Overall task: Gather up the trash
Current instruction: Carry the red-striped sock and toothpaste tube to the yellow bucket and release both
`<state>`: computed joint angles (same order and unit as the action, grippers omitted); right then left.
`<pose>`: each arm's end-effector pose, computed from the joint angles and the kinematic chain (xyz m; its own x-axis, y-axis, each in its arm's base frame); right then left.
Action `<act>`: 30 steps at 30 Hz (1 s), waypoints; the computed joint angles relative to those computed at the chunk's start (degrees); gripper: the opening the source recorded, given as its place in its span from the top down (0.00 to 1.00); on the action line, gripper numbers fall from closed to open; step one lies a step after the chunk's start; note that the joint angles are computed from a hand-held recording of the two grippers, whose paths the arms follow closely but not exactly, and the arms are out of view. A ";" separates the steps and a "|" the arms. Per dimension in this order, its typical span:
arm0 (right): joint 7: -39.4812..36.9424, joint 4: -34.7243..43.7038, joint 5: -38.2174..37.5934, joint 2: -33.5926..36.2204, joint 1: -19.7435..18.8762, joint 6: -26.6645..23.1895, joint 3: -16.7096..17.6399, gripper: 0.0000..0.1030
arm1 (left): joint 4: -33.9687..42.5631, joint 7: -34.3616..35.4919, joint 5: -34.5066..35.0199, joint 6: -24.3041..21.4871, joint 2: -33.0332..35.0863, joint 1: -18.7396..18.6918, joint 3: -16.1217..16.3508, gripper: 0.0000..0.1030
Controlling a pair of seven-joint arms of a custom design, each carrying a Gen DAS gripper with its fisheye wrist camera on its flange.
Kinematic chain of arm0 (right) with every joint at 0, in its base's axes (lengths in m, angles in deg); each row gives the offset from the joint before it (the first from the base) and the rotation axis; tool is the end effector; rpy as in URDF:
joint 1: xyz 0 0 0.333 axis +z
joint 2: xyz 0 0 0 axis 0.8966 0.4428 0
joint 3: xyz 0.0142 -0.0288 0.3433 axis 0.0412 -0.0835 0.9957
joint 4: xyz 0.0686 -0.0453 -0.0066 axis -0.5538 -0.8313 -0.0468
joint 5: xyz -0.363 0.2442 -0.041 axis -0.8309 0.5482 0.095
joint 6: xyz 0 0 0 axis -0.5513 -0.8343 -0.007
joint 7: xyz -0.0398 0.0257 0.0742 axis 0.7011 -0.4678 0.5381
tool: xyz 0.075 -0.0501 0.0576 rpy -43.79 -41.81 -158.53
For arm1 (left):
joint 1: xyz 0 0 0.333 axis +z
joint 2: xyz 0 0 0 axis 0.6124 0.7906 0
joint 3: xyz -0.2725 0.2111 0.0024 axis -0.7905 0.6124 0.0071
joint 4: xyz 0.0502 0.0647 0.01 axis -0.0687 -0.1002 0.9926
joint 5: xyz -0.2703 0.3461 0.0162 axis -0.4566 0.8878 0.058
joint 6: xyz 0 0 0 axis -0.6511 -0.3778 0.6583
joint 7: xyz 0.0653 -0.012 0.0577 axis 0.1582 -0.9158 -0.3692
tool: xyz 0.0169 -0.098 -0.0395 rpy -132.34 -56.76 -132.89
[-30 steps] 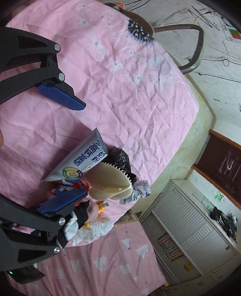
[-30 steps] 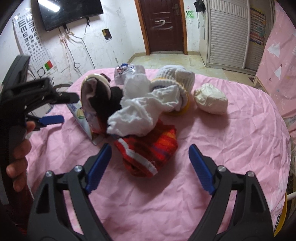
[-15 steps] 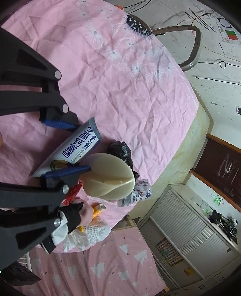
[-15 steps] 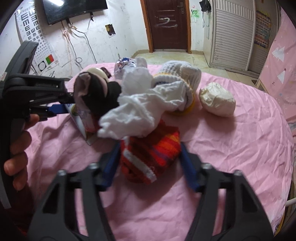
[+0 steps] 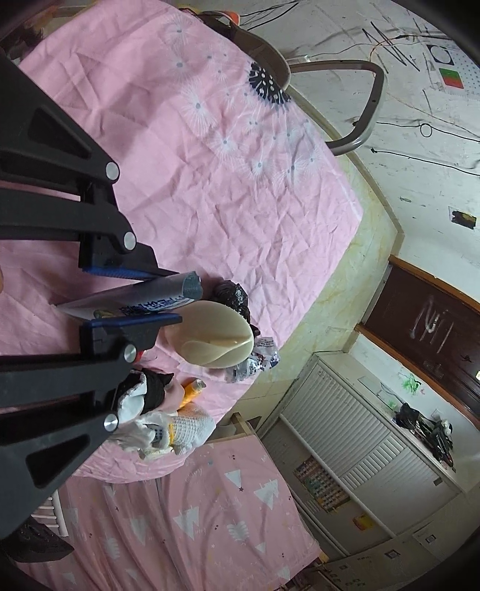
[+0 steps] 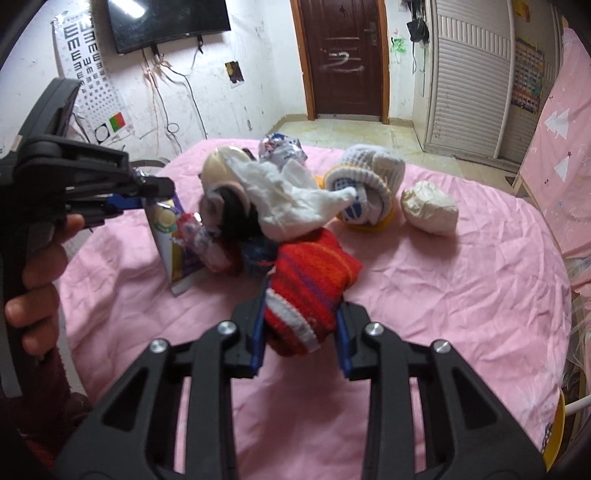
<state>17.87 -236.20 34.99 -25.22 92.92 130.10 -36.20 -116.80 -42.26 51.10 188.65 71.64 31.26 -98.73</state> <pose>0.4601 0.1532 0.4545 0.4512 -0.8801 -0.1480 -0.6925 -0.2406 -0.6801 0.4704 -0.2069 0.4798 0.3583 -0.8260 0.4352 -0.6920 -0.5478 -0.4701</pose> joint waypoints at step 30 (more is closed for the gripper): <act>12.05 -13.17 -11.47 -19.39 -0.79 6.96 -8.13 0.72 | 1.93 -3.90 8.87 -0.79 -8.26 1.76 -8.46 0.98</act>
